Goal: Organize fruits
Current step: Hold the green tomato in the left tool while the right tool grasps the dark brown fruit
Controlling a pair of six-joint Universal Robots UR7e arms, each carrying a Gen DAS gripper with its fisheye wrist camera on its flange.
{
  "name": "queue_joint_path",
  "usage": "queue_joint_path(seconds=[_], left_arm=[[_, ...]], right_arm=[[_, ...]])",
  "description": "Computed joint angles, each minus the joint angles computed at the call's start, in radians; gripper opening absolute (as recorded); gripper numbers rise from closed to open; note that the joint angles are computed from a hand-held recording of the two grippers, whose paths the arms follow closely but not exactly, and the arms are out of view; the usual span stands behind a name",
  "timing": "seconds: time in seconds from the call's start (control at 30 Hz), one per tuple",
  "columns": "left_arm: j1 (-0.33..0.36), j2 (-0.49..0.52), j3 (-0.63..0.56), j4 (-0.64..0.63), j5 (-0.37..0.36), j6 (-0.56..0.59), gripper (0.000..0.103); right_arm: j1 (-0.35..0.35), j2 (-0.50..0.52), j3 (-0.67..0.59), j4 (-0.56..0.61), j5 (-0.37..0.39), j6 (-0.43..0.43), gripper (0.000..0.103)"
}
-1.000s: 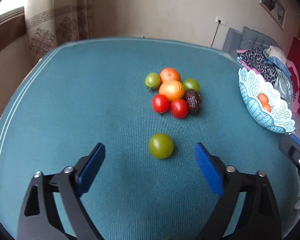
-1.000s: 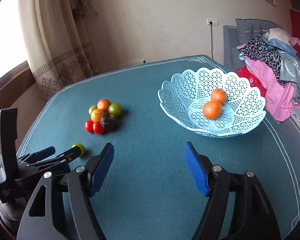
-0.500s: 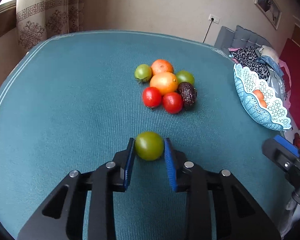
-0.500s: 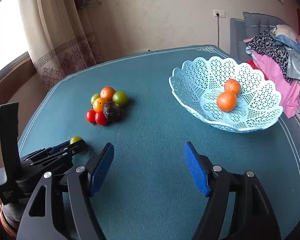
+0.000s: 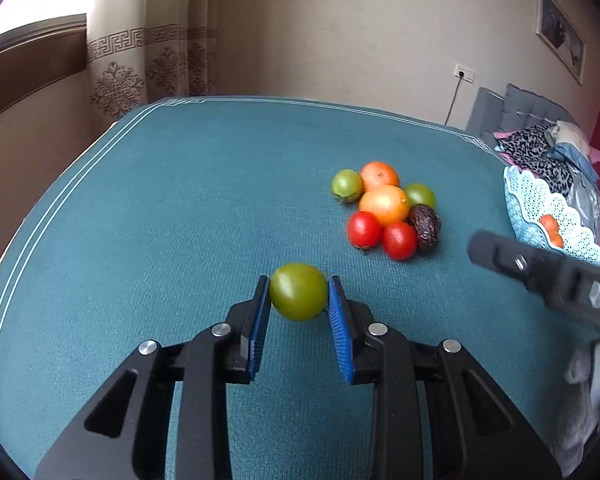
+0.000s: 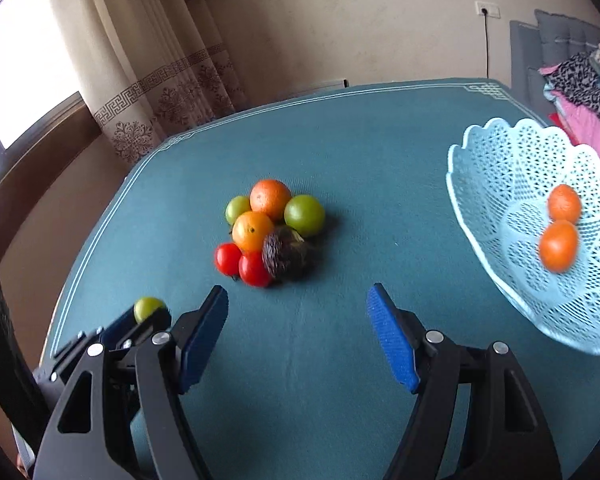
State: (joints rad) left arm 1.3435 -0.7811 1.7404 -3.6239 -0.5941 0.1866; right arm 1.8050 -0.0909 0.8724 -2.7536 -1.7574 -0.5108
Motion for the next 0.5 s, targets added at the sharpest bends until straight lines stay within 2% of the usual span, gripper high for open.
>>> queue_joint_path(seconds=[0.2,0.3,0.4,0.5], left_arm=[[0.004,0.002,-0.007,0.012,0.005,-0.006,0.03],[0.006,0.003,-0.006,0.011,0.005,-0.009,0.03],[0.007,0.003,-0.007,0.019,0.006,-0.017,0.03],[0.009,0.003,-0.011,0.03,0.009,-0.023,0.03]], right_arm=[[0.007,0.096,-0.192,0.139,0.038,0.036,0.06],[0.011,0.152,-0.297,0.204,0.027,0.054,0.054],[0.006,0.201,-0.395,0.285,0.04,0.091,0.053],[0.002,0.233,-0.447,0.318,0.034,0.1,0.052]])
